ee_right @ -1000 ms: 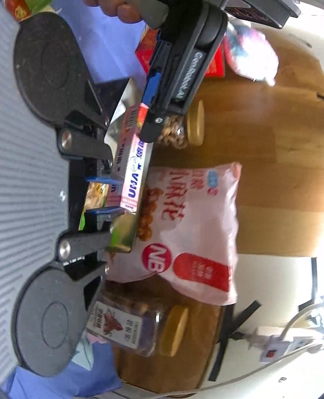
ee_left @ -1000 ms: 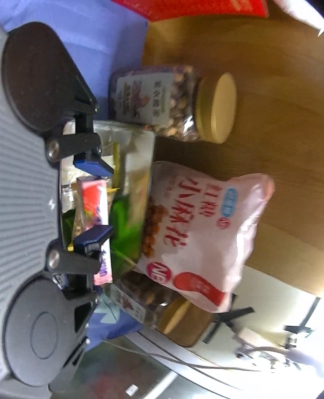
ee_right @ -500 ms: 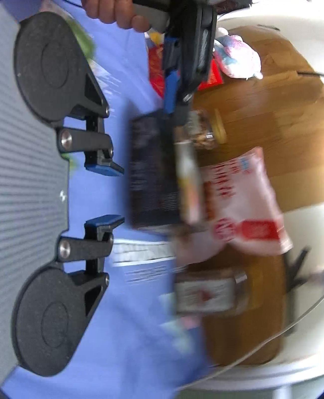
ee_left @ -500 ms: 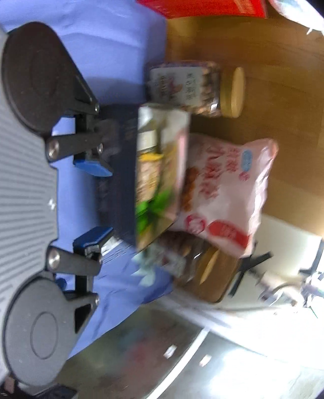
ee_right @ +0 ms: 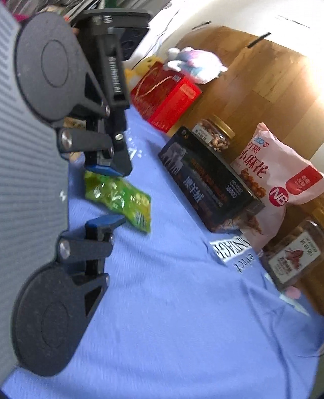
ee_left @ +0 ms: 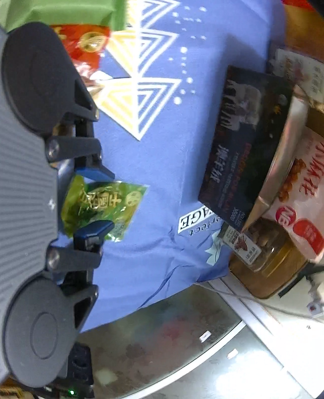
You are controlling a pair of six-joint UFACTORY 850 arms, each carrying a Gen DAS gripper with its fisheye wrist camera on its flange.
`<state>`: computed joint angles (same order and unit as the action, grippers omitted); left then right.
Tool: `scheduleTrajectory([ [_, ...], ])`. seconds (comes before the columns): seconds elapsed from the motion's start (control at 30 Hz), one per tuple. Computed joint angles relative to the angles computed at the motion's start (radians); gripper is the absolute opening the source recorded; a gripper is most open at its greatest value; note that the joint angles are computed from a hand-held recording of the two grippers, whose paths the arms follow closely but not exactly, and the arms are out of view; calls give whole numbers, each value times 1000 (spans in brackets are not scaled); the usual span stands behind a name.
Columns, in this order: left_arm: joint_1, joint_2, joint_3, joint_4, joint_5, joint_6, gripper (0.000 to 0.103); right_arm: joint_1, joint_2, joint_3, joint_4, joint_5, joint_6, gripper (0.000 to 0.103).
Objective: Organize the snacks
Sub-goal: 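Grasp the green pickle packet with the left gripper, then lift the green pickle packet toward the tin box with the left gripper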
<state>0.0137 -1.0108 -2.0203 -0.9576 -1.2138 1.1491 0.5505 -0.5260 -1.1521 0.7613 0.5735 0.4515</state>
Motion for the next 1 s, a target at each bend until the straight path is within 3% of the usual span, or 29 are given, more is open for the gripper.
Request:
scheduleTrajectory([
  [0.17,14,-34,-43,-6,-40,-70,26,12,-6,-5,-1,16,-18,36],
  [0.2,14,-29,-34,-12,-37,-66,26,17,-6,-6,26,16,-50,27],
  [0.27,15,-22,-22,-18,-31,-52,27,19,-3,3,25,24,-41,20],
  [0.33,16,-16,-11,-25,-34,-36,31,12,8,32,-37,43,62,17],
  [0.47,28,-6,9,-68,-78,21,51,-2,36,106,-182,120,324,13],
  [0.53,31,6,24,-84,-82,50,54,-8,49,141,-232,168,439,11],
  [0.7,30,3,17,-85,-131,69,58,-26,66,213,-362,304,705,10],
  [0.87,21,0,24,-66,-172,89,62,-27,75,236,-416,385,807,10],
  [0.93,21,-11,15,-77,-214,85,62,-28,82,244,-429,397,832,10],
  [1.0,21,-26,-3,-92,-275,81,54,-22,93,254,-416,417,839,10],
])
